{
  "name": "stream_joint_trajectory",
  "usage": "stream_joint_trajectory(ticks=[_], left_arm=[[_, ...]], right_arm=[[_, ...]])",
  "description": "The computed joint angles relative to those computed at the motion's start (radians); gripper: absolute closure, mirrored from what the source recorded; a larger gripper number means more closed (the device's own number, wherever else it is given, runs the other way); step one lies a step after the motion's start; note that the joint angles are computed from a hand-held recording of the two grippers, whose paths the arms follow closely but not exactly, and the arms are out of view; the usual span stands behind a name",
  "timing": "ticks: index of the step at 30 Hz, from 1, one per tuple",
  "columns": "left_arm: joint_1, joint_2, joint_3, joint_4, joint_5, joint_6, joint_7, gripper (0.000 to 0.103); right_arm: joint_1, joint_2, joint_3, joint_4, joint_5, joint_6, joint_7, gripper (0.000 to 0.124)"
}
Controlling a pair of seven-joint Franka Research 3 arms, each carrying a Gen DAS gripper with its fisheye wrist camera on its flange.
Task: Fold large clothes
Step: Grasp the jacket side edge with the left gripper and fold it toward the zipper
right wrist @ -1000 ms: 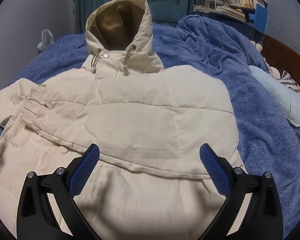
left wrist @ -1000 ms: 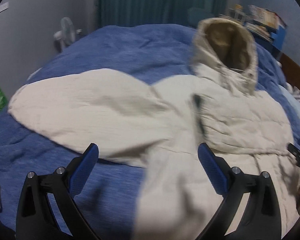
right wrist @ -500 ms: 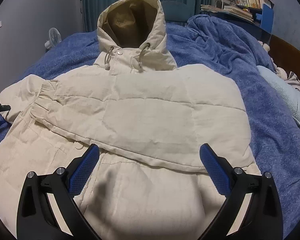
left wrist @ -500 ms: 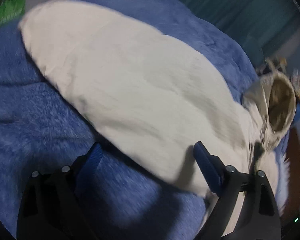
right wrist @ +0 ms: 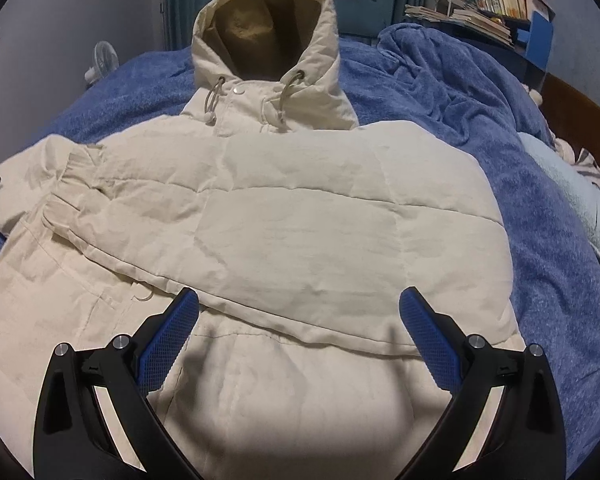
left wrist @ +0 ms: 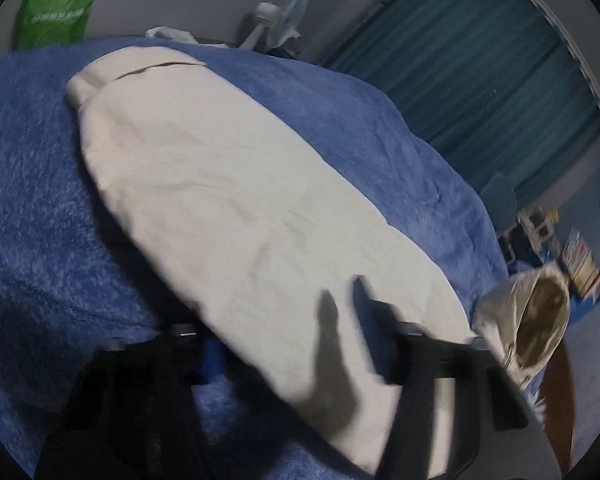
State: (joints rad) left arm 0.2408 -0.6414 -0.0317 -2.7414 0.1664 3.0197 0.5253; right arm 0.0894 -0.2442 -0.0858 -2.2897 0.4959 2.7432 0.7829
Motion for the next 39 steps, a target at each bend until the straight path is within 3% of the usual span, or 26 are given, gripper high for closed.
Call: stream_joint_trajectory(ticks=[3,5,6,11,14,19,24,28,32,35,37,39], left_arm=[[0.071,-0.034,-0.079,0.028,0.071,-0.003,-0.001,0.092],[0.124,-0.040,-0.168,0.098,0.154,-0.029,0.011,0.095],[0.125,-0.033,-0.185,0.130,0.183,-0.036,0.018,0.097],[0.067,0.038,-0.260,0.296,0.284,-0.034,0.032,0.099],[0.052,0.089,-0.339,0.393,0.367,-0.017,0.025,0.099],[-0.036,0.198,-0.386,0.509,0.451,-0.027,0.038,0.099],[-0.208,0.327,-0.332,0.562,0.446,-0.034,0.119,0.099],[-0.434,0.413,-0.186,0.552,0.236,-0.026,0.347,0.099],[-0.499,0.447,-0.152,0.535,0.114,-0.037,0.443,0.098],[-0.568,0.458,-0.106,0.532,-0.061,-0.076,0.563,0.097],[-0.626,0.447,-0.061,0.518,-0.243,-0.088,0.676,0.096],[-0.676,0.429,-0.024,0.498,-0.412,-0.084,0.768,0.088]], right_arm=[[0.005,-0.001,0.003,-0.003,0.003,0.018,-0.007,0.027],[0.017,-0.007,-0.005,-0.007,0.028,0.028,-0.029,0.027],[0.020,-0.010,-0.007,-0.008,0.035,0.030,-0.038,0.027],[0.018,-0.011,-0.007,-0.009,0.040,0.033,-0.036,0.027],[0.016,-0.009,-0.008,-0.006,0.043,0.029,-0.032,0.027],[0.013,-0.009,-0.007,-0.006,0.043,0.025,-0.025,0.027],[-0.001,0.001,0.002,0.003,0.016,0.011,0.011,0.027],[-0.022,0.013,0.017,0.014,-0.037,-0.004,0.074,0.027],[-0.036,0.004,0.024,0.014,-0.086,-0.012,0.133,0.027],[-0.037,-0.011,0.026,0.013,-0.109,-0.011,0.153,0.027],[-0.038,-0.022,0.029,0.012,-0.125,-0.005,0.170,0.027],[-0.034,-0.030,0.028,0.014,-0.127,-0.010,0.180,0.027]])
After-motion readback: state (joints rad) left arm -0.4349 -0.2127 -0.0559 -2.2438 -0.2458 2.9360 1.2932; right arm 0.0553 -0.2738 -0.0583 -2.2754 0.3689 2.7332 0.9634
